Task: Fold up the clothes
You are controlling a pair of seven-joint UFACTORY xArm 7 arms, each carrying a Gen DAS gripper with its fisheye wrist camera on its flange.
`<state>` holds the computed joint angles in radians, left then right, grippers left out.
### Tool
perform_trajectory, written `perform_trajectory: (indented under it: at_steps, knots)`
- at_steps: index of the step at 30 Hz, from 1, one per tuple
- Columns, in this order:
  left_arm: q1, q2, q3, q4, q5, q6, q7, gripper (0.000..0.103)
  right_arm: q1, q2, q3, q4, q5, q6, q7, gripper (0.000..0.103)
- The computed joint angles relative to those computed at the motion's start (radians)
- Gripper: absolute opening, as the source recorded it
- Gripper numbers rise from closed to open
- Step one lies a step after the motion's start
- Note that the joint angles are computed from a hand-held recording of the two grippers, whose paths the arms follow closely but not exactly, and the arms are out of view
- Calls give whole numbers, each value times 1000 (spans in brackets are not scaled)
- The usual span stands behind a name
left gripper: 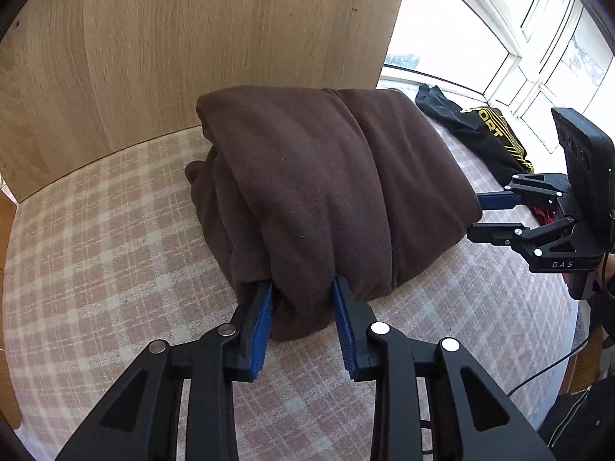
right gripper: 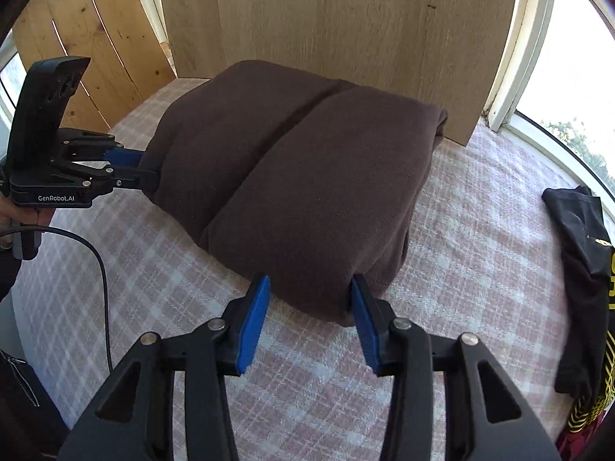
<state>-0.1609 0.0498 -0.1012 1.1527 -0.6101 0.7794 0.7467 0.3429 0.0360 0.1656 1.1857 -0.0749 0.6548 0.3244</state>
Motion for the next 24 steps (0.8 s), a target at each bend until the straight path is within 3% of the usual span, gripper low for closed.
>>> perform_trajectory:
  at_steps: [2, 5, 9, 14, 17, 19, 21, 22, 24]
  knots:
    - [12, 8, 7, 16, -37, 31, 8, 26, -16, -7, -8, -4, 91, -6, -56, 16]
    - [46, 32, 23, 49, -124, 93, 12, 25, -45, -28, -25, -9, 205, 6, -139, 12]
    - [97, 84, 29, 68, -212, 179, -25, 36, -49, 6, -22, 2, 163, 83, -123, 12]
    - [105, 0, 36, 44, -171, 171, 10, 33, -29, -17, -13, 50, 36, 166, -75, 13]
    - [104, -20, 44, 95, -217, 196, 45, 33, -36, -72, -17, 23, 1, 90, -7, 27]
    - [84, -5, 31, 148, -224, 184, 79, 34, -62, -79, -10, 4, 118, -34, -51, 27]
    - [52, 30, 7, 196, -209, 138, 92, 34, -45, -20, -29, 56, 224, -58, -108, 18]
    - [37, 61, -5, 228, -193, 129, 83, 34, -51, 14, -18, 89, 226, -56, -109, 0]
    - [12, 120, -24, 271, -136, 92, 70, 34, -36, 75, -21, 138, 162, -52, -82, 1]
